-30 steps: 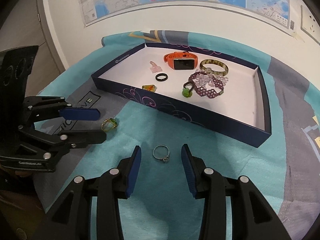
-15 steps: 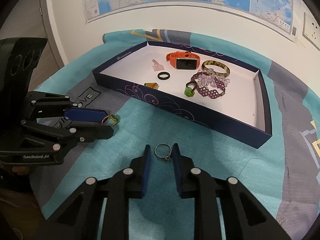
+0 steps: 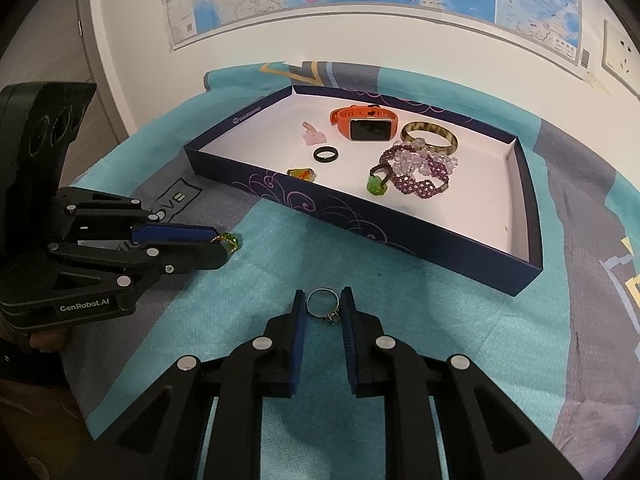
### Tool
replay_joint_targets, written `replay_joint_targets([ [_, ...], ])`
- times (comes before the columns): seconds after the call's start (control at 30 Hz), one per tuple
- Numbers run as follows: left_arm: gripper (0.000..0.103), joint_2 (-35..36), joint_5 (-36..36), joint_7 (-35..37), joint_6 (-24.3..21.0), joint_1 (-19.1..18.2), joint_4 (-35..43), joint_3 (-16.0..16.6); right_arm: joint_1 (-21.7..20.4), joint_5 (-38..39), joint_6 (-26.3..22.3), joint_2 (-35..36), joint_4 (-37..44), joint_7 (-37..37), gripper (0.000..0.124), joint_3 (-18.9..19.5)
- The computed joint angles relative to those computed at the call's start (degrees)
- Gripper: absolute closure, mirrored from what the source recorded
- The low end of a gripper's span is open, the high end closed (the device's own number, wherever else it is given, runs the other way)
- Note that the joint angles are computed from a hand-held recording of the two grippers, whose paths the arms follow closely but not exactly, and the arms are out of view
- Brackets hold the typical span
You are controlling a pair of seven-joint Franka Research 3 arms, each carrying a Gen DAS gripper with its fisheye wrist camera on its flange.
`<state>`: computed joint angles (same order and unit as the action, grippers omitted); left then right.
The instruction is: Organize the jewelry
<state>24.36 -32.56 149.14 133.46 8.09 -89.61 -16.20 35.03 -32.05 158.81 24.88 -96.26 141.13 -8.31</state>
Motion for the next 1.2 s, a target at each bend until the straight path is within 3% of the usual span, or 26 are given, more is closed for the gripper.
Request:
replay_joint_targets([
  [0.97,0.098,-1.9,-3.8,3.3,-0.4,0.6,-1.2,-0.1,0.7,-3.4,2.6,-1.3,-1.4,4.4,0.108,-1.5],
  [1.0,0.094,-1.9,-3.6,3.1,-0.4,0.4,-1.3,0.1,0.6,-3.3,2.6,-1.2,-1.4,4.4,0.108,-1.4],
  [1.03,0.082,-1.7,-3.3,2.7,-0.6,0.3,-1.1,0.3,0.5,-3.3,2.5,-1.2,-1.4,4.4,0.108,-1.3],
  [1.07,0.076,-1.5,-3.2,2.6,-0.9,0.2,-0.8,0.4,0.4,-3.2,2.6,-1.2,-1.5,4.4,0.108,-1.2],
  [1.2,0.076,-1.0,-2.0,2.9,0.8,-0.5,-0.7,0.3,0.2,-3.0,2.7,-1.3,-1.6,4.4,0.108,-1.0],
])
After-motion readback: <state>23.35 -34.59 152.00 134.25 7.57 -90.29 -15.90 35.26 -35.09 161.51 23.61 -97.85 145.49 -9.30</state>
